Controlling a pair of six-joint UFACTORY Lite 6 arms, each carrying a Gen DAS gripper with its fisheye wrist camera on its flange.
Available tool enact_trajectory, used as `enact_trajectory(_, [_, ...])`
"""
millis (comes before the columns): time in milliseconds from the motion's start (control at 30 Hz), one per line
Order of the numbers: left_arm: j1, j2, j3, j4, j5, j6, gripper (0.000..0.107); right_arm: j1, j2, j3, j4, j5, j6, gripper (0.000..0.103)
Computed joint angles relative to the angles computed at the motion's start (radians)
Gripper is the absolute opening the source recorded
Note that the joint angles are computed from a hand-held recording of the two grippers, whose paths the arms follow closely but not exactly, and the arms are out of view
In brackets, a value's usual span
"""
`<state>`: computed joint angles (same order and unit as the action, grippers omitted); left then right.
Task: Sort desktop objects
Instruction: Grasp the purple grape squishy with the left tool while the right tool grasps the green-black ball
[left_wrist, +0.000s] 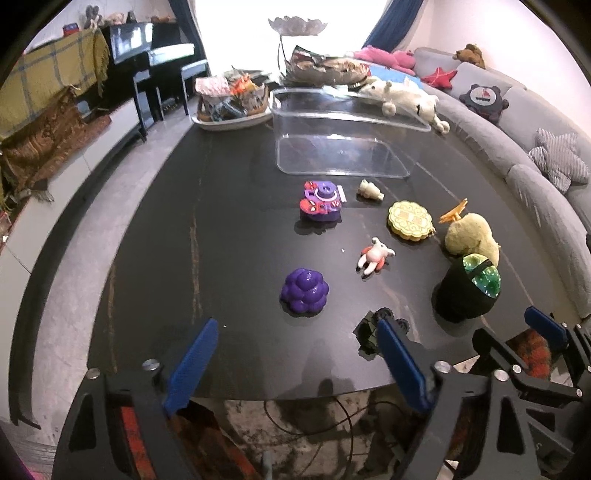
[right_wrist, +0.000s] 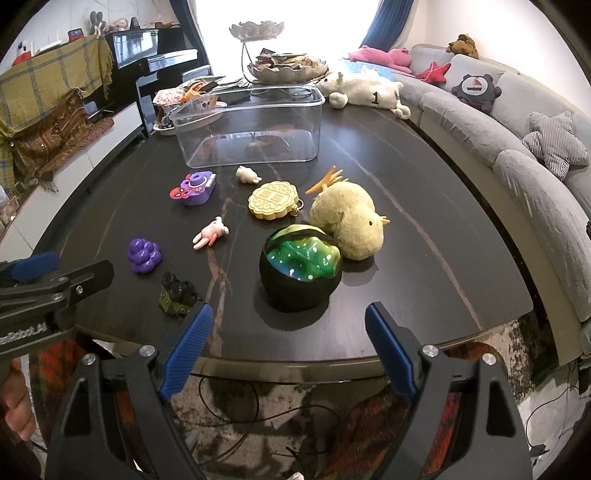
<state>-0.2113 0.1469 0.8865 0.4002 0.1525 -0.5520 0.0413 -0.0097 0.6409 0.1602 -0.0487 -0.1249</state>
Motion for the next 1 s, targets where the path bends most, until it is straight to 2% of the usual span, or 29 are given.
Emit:
enact_trajectory(67, [0.007, 0.025, 0.018, -0.059, -0.001, 0.061, 0.084, 0.0, 0.016, 0.014, 0.0, -0.001, 0.0, 0.083])
enact_trajectory(167, [0.011, 0.056, 0.039, -0.012, -0.005, 0.011, 0.084, -0.004, 0.042, 0.034, -0.152, 0.0, 0.144, 0.083])
enact_trajectory(267, [0.018, 0.08, 0.061, -0.052, -0.007, 0.06, 0.084, -0.009, 0.07, 0.055, -0.215, -0.001, 0.205, 0.083])
enact_trajectory(467, [0.019, 0.126, 0.099, 0.003, -0.008, 0.021, 0.084, -0.021, 0.131, 0.103, -0.348, -0.004, 0.332, 0.083])
enact_trajectory(600, [0.027, 0.161, 0.13, -0.075, -0.009, 0.104, 0.084, -0.029, 0.168, 0.133, -0.203, -0.006, 0.187, 0.083])
enact_trajectory(700, [0.034, 0.187, 0.151, -0.121, -0.007, 0.152, 0.084, -0.035, 0.196, 0.153, -0.169, -0.005, 0.153, 0.083])
enact_trajectory(867, [0.052, 0.231, 0.192, -0.329, -0.004, 0.353, 0.081, -0.037, 0.236, 0.18, -0.044, -0.006, 0.022, 0.083])
enact_trajectory(1000, [0.049, 0.278, 0.234, -0.246, 0.009, 0.275, 0.08, -0.035, 0.27, 0.204, -0.006, -0.005, -0.018, 0.083])
